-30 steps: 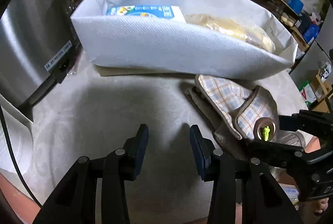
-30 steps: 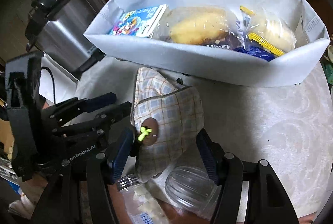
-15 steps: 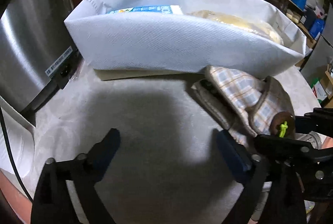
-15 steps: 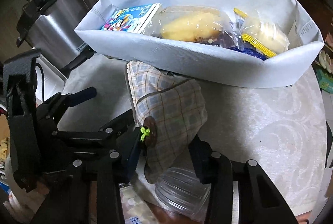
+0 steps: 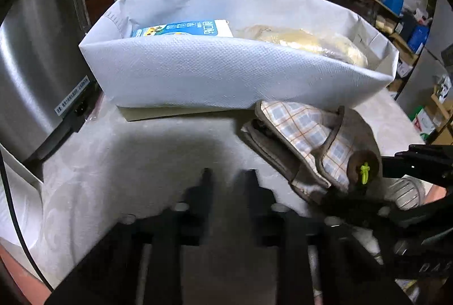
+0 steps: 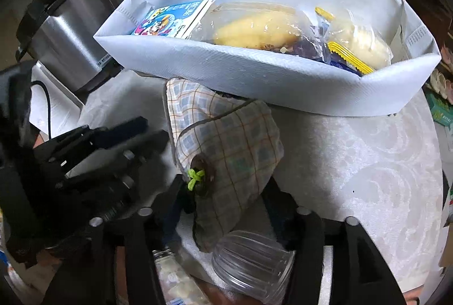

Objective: Organize objects
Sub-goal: 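Move the right gripper to the plaid cloth pouch and grasp it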

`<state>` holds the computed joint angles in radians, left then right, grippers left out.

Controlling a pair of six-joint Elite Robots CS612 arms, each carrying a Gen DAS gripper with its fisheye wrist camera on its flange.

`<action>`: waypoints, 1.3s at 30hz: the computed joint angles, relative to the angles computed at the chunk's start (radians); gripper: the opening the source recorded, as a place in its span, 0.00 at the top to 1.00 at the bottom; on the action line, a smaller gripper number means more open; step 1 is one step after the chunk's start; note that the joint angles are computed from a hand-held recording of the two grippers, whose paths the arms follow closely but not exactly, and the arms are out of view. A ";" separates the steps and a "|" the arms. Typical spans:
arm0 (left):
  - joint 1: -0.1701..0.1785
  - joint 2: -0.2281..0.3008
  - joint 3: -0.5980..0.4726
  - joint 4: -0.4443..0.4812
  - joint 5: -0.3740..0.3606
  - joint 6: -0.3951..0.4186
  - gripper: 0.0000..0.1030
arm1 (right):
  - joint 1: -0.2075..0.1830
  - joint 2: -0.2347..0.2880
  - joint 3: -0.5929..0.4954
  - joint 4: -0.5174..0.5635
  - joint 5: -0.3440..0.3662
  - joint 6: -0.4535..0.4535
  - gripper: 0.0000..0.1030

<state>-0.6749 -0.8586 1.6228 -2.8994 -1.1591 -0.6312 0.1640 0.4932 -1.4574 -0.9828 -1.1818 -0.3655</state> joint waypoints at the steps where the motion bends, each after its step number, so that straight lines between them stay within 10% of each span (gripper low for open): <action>1: 0.004 -0.001 0.006 -0.020 -0.016 -0.009 0.82 | 0.004 0.001 0.000 -0.012 -0.028 0.002 0.29; 5: 0.014 -0.005 0.022 -0.071 -0.060 -0.029 0.80 | 0.033 0.016 -0.008 -0.079 -0.193 0.014 0.05; 13: 0.024 0.000 0.018 -0.089 -0.085 0.000 0.67 | 0.026 0.016 -0.015 -0.081 -0.203 0.023 0.00; 18: 0.030 0.003 -0.002 0.001 -0.023 -0.047 0.30 | 0.018 0.016 -0.025 -0.085 -0.198 0.018 0.00; 39: 0.030 -0.001 -0.004 0.026 -0.003 -0.045 0.29 | -0.002 -0.011 -0.025 -0.046 -0.187 -0.011 0.00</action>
<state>-0.6451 -0.8595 1.6192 -2.8736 -1.1623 -0.6762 0.1616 0.4826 -1.4822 -1.0287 -1.3686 -0.3766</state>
